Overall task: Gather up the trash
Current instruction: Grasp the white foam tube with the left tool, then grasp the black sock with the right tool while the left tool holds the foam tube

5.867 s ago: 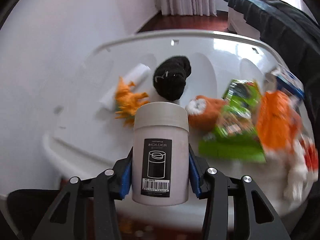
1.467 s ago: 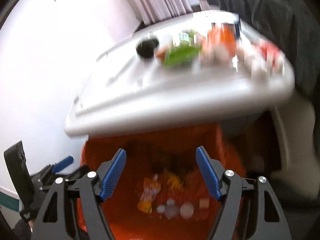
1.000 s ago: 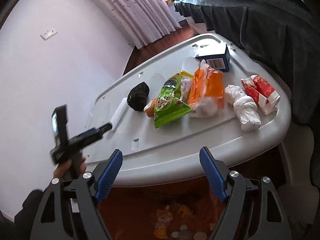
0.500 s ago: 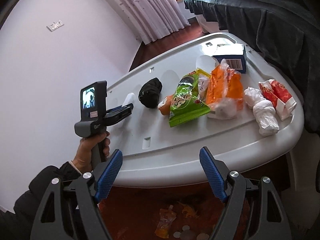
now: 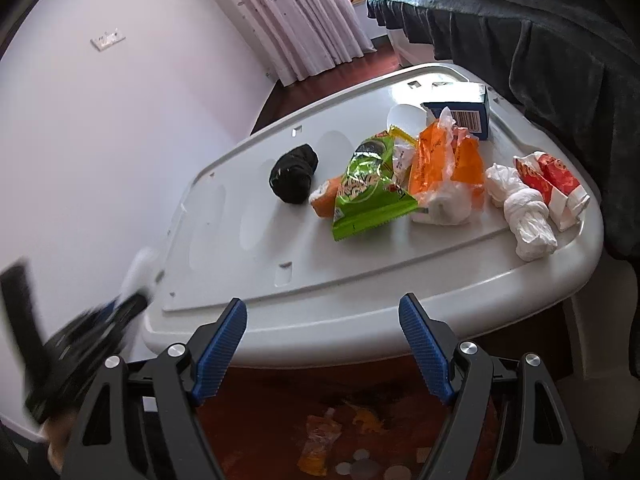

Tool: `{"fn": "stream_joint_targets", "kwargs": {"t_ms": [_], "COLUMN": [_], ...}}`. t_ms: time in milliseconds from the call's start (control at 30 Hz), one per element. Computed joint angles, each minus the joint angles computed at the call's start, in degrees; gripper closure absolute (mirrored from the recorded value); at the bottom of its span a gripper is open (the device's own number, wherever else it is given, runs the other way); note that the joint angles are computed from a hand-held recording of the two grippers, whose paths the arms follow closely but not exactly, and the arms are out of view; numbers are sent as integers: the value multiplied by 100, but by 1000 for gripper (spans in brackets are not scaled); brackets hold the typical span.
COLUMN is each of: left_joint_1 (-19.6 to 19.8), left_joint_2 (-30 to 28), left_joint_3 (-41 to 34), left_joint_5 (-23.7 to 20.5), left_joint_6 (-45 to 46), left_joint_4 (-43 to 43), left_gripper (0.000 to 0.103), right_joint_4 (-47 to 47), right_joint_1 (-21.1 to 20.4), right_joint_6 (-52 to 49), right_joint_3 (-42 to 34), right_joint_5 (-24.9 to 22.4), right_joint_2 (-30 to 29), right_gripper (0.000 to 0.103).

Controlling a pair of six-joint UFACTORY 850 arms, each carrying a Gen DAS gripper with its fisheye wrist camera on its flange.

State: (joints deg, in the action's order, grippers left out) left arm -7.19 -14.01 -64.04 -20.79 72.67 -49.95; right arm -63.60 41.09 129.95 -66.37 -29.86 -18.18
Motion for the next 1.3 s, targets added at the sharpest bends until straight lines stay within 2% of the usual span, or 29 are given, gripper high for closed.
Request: {"fn": "stream_joint_targets", "kwargs": {"t_ms": [133,267,433,500,533,600,667,767,967,1133,1200,1233,1267,1300], "left_joint_1": [258,137,32,32,35,73,61,53,58,9,0,-9,-10,-8], "left_joint_2": [531,535,311,219,133,61,4,50,-34,-43,-28,-20,-12,-5], "left_joint_3": [797,1222,1380,1344,1277,1260,1236,1281,1188,1189,1208,1222,1232,1239], "left_joint_5": [22,355,533,488,391,300,298,389,263,249,258,277,280,281], "left_joint_6": [210,1033,1924,1813,1447,1176,1032,1403,1097,1108,1179,1218,1265,1299], "left_joint_4": [-431,-1385,-1969,-1831,-1499,-1231,-1098,-1443,-1215,-1179,-1228,-1255,-1292,-1316], "left_gripper": [80,80,80,80,80,80,80,80,80,80,80,80,80,80], "right_joint_4": [-129,-208,220,379,484,902,1265,2049,3416,4607,5012,4896,4541,4343], "right_joint_1": [154,272,71,-118,-194,-407,-571,-851,-1300,-1616,-1691,-1677,-1622,-1578], "right_joint_6": [-96,-426,-1526,-1924,-2075,-2649,-3268,-4436,-5558,-6206,-6415,-6286,-6145,-6119], "right_joint_3": [-24,-181,-702,-994,-1124,-1548,-2055,-3001,-4264,-4964,-5258,-5270,-5409,-5591], "right_joint_5": [-224,-458,-334,-103,-8,129,56,-129,-634,-932,-1195,-1209,-1401,-1681], "right_joint_2": [-84,-230,-484,-630,-701,-939,-1243,-1839,-2758,-3394,-3674,-3749,-3825,-3935], "right_gripper": [25,25,25,25,25,25,25,25,25,25,32,37,57,58]}}
